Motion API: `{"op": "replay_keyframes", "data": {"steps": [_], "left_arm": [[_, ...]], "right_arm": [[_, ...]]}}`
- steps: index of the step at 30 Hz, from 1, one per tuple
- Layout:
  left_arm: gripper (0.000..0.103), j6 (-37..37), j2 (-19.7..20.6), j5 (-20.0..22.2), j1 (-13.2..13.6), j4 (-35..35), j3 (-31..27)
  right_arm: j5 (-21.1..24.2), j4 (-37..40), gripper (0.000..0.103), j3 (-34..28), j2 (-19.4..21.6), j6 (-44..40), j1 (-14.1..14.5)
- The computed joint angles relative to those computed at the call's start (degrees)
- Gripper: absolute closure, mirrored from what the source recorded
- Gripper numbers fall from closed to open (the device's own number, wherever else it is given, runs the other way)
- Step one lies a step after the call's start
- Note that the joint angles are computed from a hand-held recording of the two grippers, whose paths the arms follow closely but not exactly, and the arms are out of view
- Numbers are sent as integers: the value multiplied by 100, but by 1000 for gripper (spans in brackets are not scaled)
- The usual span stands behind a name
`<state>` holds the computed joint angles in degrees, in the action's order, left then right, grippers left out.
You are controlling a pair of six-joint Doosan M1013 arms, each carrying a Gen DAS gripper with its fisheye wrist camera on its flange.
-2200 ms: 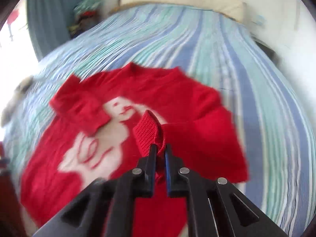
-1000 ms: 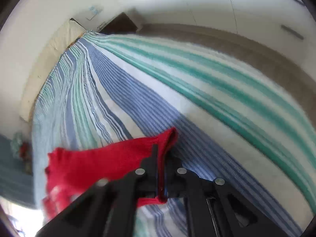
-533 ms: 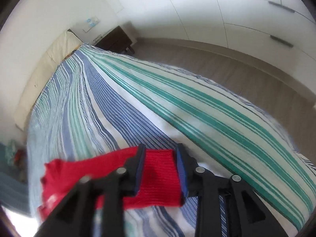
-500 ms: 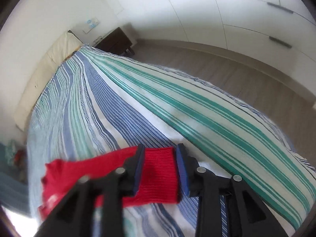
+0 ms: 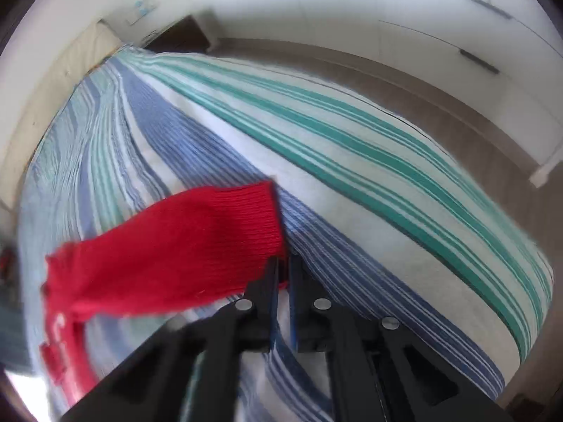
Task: Fold small clothes
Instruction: 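Pull the sleeve outward from the body with the right gripper, release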
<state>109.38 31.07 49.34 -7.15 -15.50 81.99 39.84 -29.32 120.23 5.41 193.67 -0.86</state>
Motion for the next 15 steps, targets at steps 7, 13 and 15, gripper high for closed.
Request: {"op": "replay_keyframes", "data": {"steps": [7, 13, 15], "left_arm": [[18, 307, -35, -25, -87, 42, -167], [7, 1578, -94, -462, -323, -200, -665], [6, 2030, -16, -506, -436, -451, -938]], "right_arm": [[475, -630, 85, -450, 136, -670, 345], [-257, 528, 81, -145, 159, -1102, 48], [227, 375, 77, -231, 97, -850, 212]]}}
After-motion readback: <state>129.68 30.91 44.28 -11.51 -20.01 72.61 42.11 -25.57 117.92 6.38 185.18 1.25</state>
